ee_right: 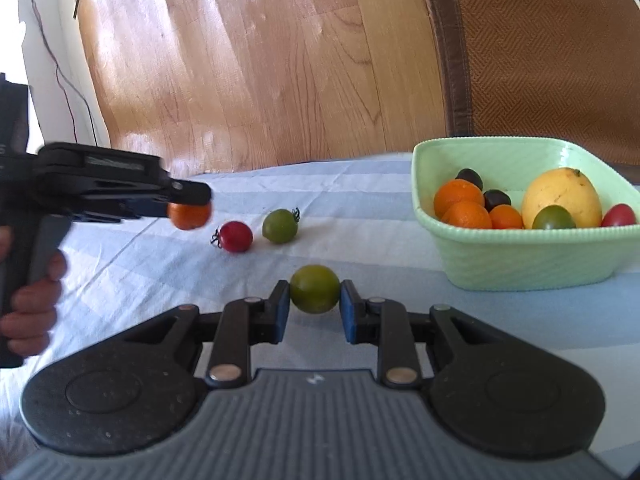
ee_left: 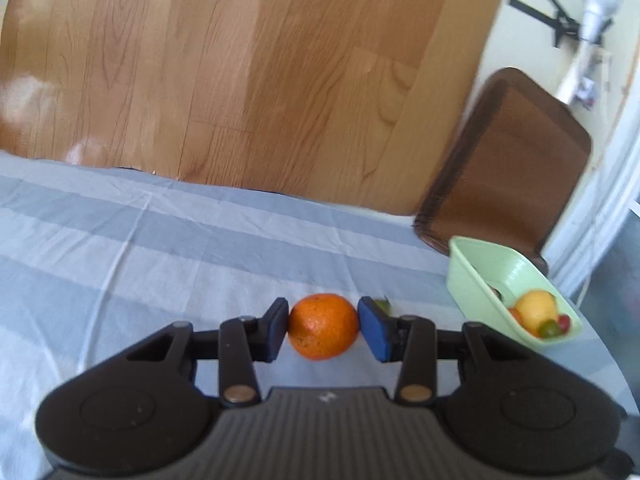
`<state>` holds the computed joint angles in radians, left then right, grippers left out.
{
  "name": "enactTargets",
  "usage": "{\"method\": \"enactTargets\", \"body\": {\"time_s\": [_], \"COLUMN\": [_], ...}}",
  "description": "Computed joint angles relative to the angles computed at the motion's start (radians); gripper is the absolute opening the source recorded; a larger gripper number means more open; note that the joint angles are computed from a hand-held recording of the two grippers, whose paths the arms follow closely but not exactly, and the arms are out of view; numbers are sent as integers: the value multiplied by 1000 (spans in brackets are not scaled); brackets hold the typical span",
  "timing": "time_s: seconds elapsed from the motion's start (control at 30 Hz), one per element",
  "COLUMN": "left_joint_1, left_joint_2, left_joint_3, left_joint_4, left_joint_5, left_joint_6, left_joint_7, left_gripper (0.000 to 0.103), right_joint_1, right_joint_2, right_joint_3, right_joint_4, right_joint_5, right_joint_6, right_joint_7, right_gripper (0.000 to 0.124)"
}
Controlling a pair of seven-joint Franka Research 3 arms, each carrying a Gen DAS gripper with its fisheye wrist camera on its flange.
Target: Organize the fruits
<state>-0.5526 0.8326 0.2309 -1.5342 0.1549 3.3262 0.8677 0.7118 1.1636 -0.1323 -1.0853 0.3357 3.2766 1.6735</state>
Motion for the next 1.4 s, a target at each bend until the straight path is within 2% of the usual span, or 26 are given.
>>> {"method": "enactTargets", "body": {"time_s": [0.1,0.2,0.3,0.33,0.4,0.47,0.6,0.67,0.83,1.1,1.4], "left_joint_1": [-41,-90,-194,-221,-236,-293,-346,-374,-412,-407,-413], "left_joint_2": [-59,-76,-60,-56,-49,-29,-7,2,18,17,22], "left_joint_3": [0,10,91,111,117,173,226,254,295,292,298], "left_joint_4": [-115,-170,-181,-183,-179,-175,-177,-183,-187,-188,-186], "left_joint_5": [8,-13,-64,-86,-118,-164,-193,-203,-210,-203,-206], "left_joint_6": [46,79,83,77,62,40,29,23,24,29,27], "left_joint_7": [25,74,139,154,171,172,164,155,144,142,142], "left_gripper": [39,39,39,39,40,41,48,52,52,53,54], "right_joint_1": [27,88,161,203,278,325,334,355,369,394,387], "right_joint_2": [-51,-100,-144,-149,-146,-138,-127,-113,-110,-102,-106], "right_joint_3": [-8,-56,-112,-157,-239,-293,-304,-332,-346,-381,-374], "right_joint_4": [-97,-201,-301,-324,-355,-370,-362,-353,-358,-364,-368], "right_joint_5": [4,40,100,133,196,243,284,302,308,320,304], "right_joint_6": [37,75,105,105,106,103,104,93,93,82,86], "right_joint_7": [-17,-39,-79,-89,-106,-117,-135,-133,-127,-95,-80], "right_gripper": [29,29,29,29,30,30,31,31,31,39,39]}}
